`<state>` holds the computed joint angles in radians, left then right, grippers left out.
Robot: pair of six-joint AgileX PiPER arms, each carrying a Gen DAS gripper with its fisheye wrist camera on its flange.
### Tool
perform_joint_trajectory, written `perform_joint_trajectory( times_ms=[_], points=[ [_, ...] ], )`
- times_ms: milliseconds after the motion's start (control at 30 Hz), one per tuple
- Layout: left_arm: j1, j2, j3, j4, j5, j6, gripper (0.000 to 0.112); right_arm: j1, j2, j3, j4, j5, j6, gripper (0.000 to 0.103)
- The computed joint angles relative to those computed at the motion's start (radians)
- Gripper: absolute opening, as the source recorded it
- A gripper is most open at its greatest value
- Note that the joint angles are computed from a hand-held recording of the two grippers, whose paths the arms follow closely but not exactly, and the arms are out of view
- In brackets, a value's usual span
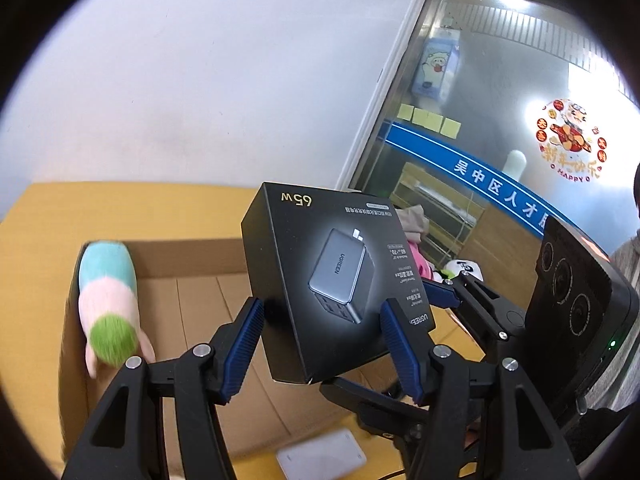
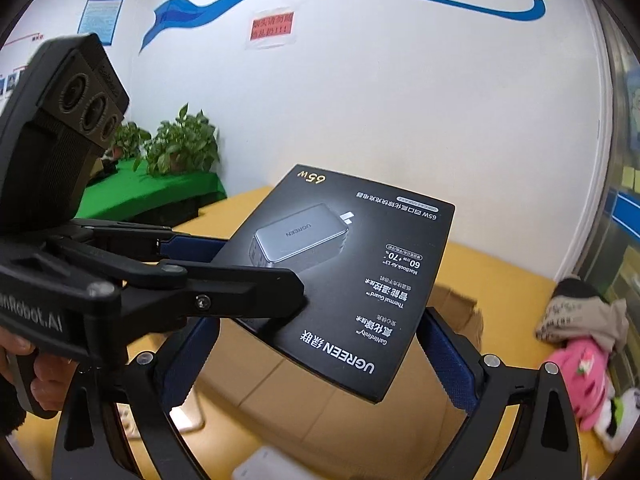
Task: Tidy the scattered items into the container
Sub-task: 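Lift the charger box with the left tool and lower it into the box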
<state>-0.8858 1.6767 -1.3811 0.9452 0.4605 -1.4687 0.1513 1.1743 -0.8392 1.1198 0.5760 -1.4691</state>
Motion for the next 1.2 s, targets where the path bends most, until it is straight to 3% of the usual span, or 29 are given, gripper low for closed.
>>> perform_joint_trajectory(
  times_ms=[133,200,333,433,500,733,900,933,1000,1067,1133,1200],
  points=[
    [0.106,0.043,-0.085,-0.170,-0.048,0.212,0.060,-0.002,0.151,-0.153,0.045,0.037,-0.034,0.101],
    [0.173,0.081,-0.148,-0.334,-0.071,0.387,0.060,0.014,0.230,-0.237,0.040,0.024,-0.034,0.101],
    [0.273,0.179,-0.274,-0.630,-0.039,0.697,0.060,0.026,0.430,-0.454,-0.059,0.073,0.106,0.101],
    [0.356,0.279,-0.370,-0.870,-0.004,0.900,0.060,0.041,0.543,-0.551,-0.097,0.065,0.147,0.101],
    [0.384,0.355,-0.455,-0.909,0.053,0.939,0.060,0.050,0.642,-0.629,-0.121,0.069,0.188,0.101],
    [0.446,0.619,-0.745,-0.984,0.259,0.985,0.061,0.043,0.967,-0.927,-0.243,0.207,0.442,0.101],
    [0.451,0.824,-1.043,-0.960,0.508,0.919,0.061,0.072,1.257,-1.351,-0.483,0.471,0.774,0.103],
    [0.449,0.827,-1.043,-0.944,0.515,0.897,0.062,0.080,1.291,-1.413,-0.519,0.503,0.807,0.102],
    [0.442,0.753,-0.922,-0.913,0.452,0.854,0.062,0.100,1.291,-1.418,-0.612,0.493,0.846,0.102],
    [0.424,0.618,-0.722,-0.856,0.331,0.801,0.063,0.092,1.214,-1.293,-0.640,0.413,0.856,0.103],
    [0.394,0.477,-0.544,-0.748,0.249,0.721,0.063,0.060,1.161,-1.236,-0.609,0.422,0.850,0.103],
    [0.354,0.335,-0.367,-0.653,0.171,0.651,0.064,0.012,1.036,-1.078,-0.534,0.393,0.788,0.103]
  ],
)
